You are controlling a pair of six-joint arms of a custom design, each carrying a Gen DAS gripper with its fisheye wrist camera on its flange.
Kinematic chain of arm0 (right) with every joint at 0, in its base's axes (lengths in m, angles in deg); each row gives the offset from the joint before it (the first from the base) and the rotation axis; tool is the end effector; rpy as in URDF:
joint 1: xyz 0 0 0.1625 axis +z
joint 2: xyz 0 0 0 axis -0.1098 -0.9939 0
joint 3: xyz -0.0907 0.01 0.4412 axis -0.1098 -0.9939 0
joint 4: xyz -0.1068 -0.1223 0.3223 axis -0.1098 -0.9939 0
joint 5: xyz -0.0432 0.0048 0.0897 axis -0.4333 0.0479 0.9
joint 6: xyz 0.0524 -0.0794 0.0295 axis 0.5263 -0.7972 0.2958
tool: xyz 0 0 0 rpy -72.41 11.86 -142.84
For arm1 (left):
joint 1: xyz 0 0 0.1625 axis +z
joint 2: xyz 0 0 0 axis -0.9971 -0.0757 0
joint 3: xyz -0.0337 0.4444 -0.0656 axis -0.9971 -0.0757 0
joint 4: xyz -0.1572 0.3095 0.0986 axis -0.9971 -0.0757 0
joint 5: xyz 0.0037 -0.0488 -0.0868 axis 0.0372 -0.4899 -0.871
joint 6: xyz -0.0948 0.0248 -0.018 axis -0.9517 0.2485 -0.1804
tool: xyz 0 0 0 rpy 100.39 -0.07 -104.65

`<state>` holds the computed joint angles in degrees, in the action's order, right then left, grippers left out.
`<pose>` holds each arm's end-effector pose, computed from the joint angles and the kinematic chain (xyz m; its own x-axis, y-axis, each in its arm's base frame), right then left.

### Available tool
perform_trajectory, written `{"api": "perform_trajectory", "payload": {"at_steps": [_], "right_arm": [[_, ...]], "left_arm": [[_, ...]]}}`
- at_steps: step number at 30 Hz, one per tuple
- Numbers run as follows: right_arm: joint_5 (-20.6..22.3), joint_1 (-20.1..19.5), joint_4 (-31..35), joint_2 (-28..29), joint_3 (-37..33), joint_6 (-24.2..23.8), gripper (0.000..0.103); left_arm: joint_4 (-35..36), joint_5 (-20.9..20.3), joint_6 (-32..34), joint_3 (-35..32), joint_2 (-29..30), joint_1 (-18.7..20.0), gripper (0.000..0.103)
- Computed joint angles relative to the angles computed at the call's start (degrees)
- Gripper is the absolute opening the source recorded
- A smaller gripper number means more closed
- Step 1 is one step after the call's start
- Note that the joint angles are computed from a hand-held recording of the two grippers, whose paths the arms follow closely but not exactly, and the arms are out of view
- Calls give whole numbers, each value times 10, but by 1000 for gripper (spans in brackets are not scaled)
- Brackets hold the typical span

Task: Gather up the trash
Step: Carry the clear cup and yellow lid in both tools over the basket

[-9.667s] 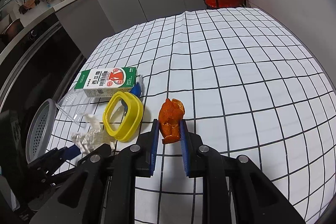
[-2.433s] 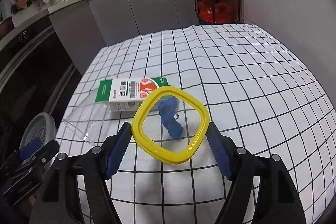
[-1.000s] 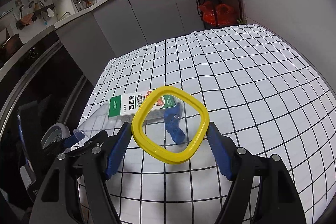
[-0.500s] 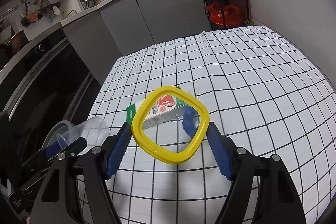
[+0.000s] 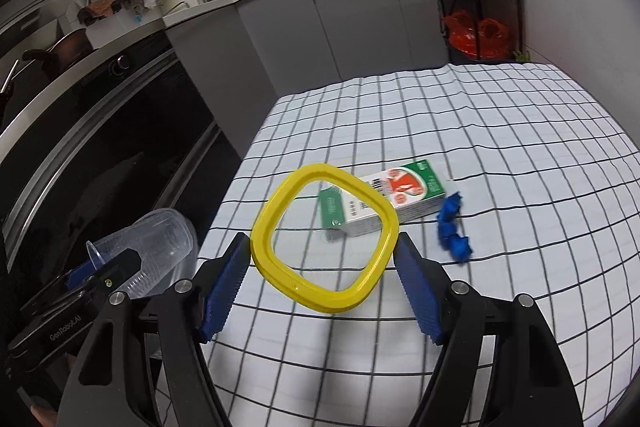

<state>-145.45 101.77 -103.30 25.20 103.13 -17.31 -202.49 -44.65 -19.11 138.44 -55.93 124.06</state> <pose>0.1684 -0.5911 0.2378 -0.8652 -0.2785 0.4169 -0.4749 0.7217 -0.5035 -0.2863 -0.5139 0.1519 -0.7424 -0.2452 -0.6235 0.3546 0.6457 -0.6762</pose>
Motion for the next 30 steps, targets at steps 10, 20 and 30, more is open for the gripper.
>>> {"api": "perform_trajectory", "payload": {"at_steps": [10,20,30], "right_arm": [[20,22,15,25,-3,7,71],[28,46,43,56,-22,-4,71],[34,92,91,116,-64,-21,71]], "left_arm": [[54,16,-70,47,-60,2,66],[75,43,-96,84,-114,11,66],[118,48,-137,119,-169,44,66]]}}
